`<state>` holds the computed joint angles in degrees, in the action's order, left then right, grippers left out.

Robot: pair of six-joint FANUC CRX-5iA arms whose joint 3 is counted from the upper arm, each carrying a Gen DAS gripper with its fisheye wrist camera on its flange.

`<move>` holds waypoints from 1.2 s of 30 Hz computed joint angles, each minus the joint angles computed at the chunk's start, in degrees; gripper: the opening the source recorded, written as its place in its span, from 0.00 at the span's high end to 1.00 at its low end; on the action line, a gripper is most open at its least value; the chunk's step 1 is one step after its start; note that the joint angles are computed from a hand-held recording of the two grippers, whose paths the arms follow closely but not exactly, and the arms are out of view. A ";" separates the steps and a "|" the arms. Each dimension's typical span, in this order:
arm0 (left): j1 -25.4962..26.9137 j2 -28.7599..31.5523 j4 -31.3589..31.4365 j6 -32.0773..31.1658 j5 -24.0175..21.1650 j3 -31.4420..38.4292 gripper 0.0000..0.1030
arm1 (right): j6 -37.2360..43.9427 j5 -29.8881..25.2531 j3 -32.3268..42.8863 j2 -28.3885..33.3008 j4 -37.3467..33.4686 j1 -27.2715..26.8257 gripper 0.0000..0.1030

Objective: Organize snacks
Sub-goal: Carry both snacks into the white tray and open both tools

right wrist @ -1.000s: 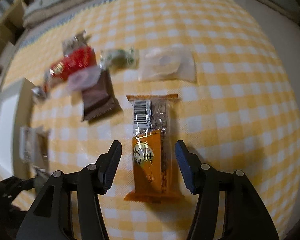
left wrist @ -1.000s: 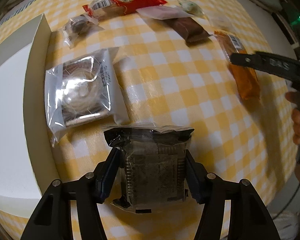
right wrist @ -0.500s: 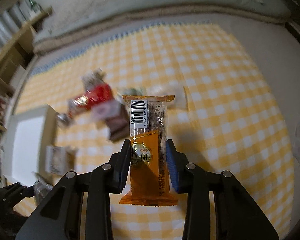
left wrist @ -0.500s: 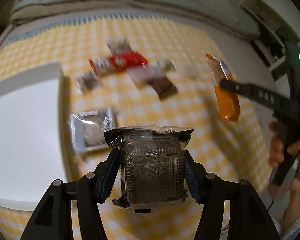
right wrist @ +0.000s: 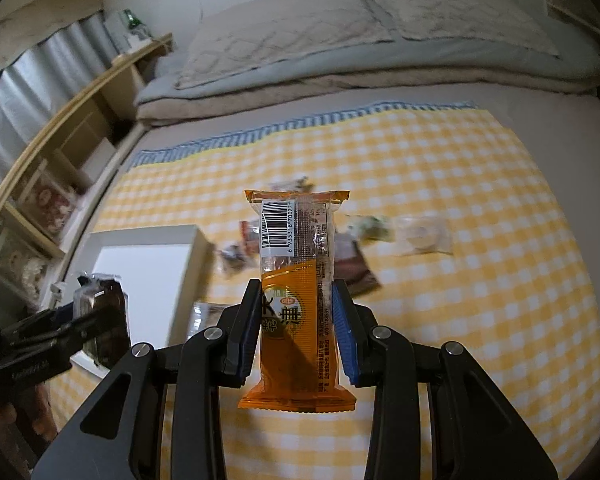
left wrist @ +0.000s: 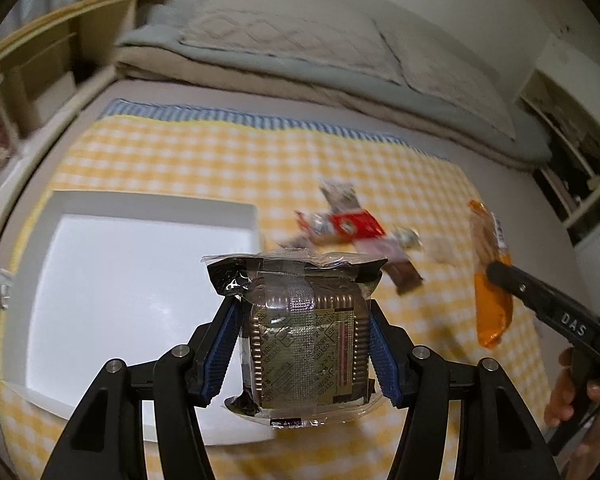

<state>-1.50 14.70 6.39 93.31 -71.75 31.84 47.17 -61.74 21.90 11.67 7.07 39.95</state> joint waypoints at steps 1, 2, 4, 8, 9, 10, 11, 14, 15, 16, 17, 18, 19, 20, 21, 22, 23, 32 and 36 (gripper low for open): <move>0.14 -0.81 -0.59 -0.11 0.32 -0.64 0.43 | -0.37 0.17 0.65 0.37 0.19 0.55 0.66; 0.26 -1.60 -1.39 -0.40 0.77 -1.47 0.43 | -0.60 0.28 0.93 0.52 0.16 0.80 0.66; 0.71 -2.87 -2.46 -1.21 0.21 -1.90 0.43 | -1.53 0.31 2.37 1.37 -0.42 1.54 0.66; 2.73 -4.56 -1.89 -2.09 -1.55 -3.20 0.42 | -2.95 0.57 4.92 3.02 -2.72 2.60 0.66; 3.32 -4.71 -2.00 -1.92 -2.03 -3.36 0.42 | -3.24 0.60 5.98 3.77 -3.65 2.92 0.66; 3.91 -4.29 -2.00 -1.77 -2.97 -2.41 0.42 | -3.29 0.33 6.89 4.40 -4.30 3.16 0.66; 4.56 -4.28 -2.06 -1.70 -3.50 -2.31 0.42 | -3.39 -0.15 8.08 5.27 -4.84 3.52 0.66; 6.47 -4.14 -2.09 -1.39 -4.93 -2.20 0.42 | -3.33 -1.96 11.84 8.23 -6.33 4.50 0.66; 7.21 -3.86 -2.07 -1.34 -5.50 -1.96 0.42 | -3.14 -2.66 13.22 9.25 -7.09 4.67 0.66; 7.79 -3.23 -1.96 -1.23 -6.33 -1.10 0.42 | -3.08 -3.40 14.74 10.39 -7.94 4.85 0.66; 8.35 -2.53 -1.84 -1.05 -6.94 -0.48 0.42 | -3.04 -4.02 16.01 11.39 -8.70 5.00 0.66; 8.86 -2.30 -1.72 -0.90 -7.41 -0.45 0.42 | -3.09 -4.73 17.40 12.41 -9.39 5.12 0.66; 8.98 -1.70 -1.70 -0.63 -8.06 0.32 0.42 | -3.15 -5.65 19.16 13.76 -10.32 5.26 0.66; 9.32 -1.51 -1.51 -0.86 -8.53 0.17 0.42 | -3.24 -6.20 20.24 14.54 -10.84 5.34 0.66; 9.54 -0.66 -1.40 -0.97 -9.20 1.13 0.42 | -3.37 -7.08 21.79 15.78 -11.72 5.44 0.66; 9.79 -0.11 -1.27 -1.06 -9.73 1.52 0.42 | -3.52 -7.57 22.60 16.48 -12.26 5.52 0.66; 10.00 0.65 -1.03 -1.09 -10.18 2.07 0.42 | -3.78 -8.01 23.63 17.36 -12.94 5.66 0.66; 11.02 6.57 0.85 -1.02 -14.34 5.52 0.42 | -3.99 -12.55 31.03 23.01 -22.39 4.65 0.65; 11.22 8.59 1.74 -0.91 -16.07 6.60 0.42 | -4.35 -14.32 32.50 24.10 -26.12 3.75 0.60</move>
<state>9.72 23.29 8.13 92.41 -87.81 38.44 42.82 -76.06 54.41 35.78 -19.05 43.70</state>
